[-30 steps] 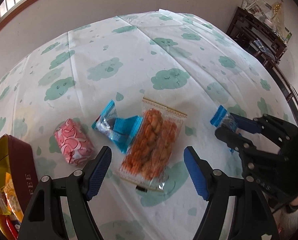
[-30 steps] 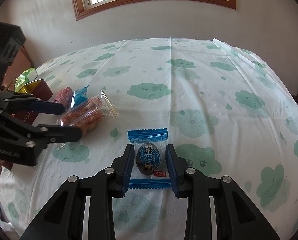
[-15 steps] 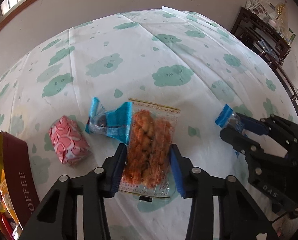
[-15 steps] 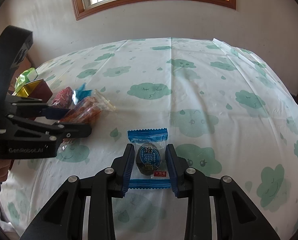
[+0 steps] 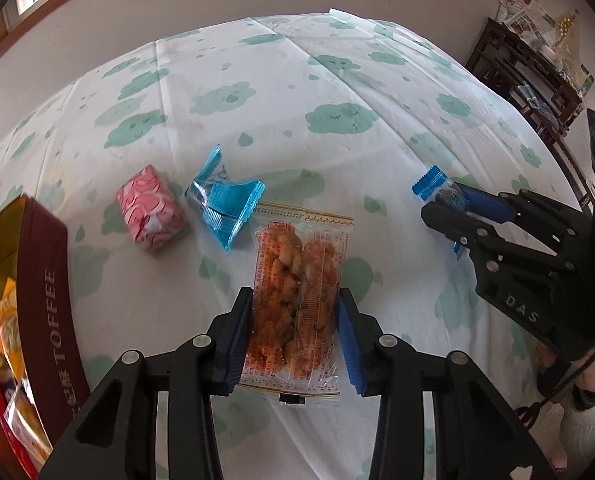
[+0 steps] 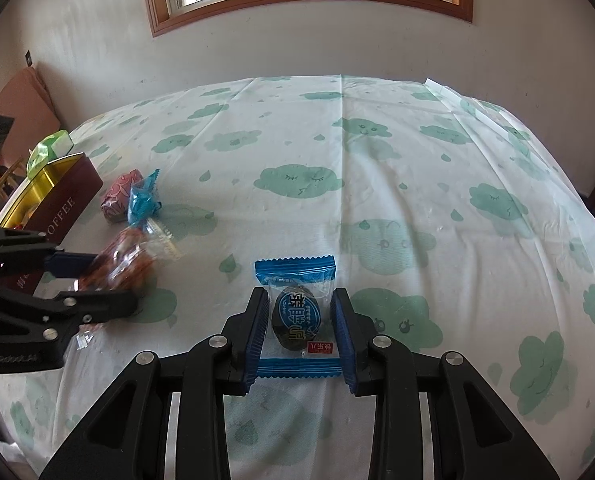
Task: Organize snacks
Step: 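Carry the snack bag over the tin with the left while the right holds the candy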
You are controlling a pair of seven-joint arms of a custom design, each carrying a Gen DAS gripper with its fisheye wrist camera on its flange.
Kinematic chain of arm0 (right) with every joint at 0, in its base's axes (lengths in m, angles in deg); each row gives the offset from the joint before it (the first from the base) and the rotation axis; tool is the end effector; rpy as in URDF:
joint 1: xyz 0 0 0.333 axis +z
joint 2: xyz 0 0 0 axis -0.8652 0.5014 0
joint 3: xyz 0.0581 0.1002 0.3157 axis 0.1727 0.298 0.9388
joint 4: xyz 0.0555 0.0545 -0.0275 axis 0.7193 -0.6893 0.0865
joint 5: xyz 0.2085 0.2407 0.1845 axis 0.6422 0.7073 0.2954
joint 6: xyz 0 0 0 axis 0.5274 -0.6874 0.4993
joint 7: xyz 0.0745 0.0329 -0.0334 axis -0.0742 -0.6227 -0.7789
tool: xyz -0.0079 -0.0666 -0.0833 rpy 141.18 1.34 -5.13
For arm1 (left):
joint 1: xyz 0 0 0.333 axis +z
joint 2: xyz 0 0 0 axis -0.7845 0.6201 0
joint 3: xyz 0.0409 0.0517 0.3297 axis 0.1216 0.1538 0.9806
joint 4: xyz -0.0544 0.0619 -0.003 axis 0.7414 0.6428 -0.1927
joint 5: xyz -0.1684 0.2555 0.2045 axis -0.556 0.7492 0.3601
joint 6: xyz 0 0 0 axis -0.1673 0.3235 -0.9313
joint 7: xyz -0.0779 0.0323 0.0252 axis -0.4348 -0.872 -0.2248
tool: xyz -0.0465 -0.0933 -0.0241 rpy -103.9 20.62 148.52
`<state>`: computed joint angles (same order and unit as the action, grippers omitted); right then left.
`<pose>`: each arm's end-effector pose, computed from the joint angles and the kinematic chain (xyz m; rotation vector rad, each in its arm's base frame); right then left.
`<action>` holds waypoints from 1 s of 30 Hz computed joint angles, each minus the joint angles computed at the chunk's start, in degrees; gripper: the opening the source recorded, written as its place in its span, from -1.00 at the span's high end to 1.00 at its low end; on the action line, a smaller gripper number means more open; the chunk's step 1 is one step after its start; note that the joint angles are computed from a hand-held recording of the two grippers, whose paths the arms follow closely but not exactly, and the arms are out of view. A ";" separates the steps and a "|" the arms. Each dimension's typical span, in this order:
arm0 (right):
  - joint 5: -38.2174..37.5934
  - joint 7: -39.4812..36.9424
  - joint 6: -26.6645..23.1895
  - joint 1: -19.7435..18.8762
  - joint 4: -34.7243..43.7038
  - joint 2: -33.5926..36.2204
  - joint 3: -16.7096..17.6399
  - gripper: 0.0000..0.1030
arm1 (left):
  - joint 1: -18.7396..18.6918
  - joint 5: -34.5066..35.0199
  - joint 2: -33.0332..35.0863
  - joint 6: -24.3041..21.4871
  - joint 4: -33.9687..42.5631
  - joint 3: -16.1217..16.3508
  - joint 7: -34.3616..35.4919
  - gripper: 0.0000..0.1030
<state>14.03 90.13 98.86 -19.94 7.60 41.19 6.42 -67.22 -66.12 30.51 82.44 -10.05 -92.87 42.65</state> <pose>0.6726 0.4960 0.3647 -1.9443 1.6140 -0.5209 0.6923 -0.3247 0.3810 -1.6601 2.3811 -0.6134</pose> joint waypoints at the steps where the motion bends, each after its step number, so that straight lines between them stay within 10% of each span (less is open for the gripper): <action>1: -0.07 -0.05 -0.18 0.04 0.11 0.04 -0.08 0.34 | 0.24 -0.24 -0.50 0.49 -0.88 -0.15 -0.16 0.29; 30: -1.45 -0.90 -5.66 0.42 7.30 3.57 -0.53 0.33 | 5.00 3.25 -17.84 12.83 -21.83 3.74 -10.78 0.29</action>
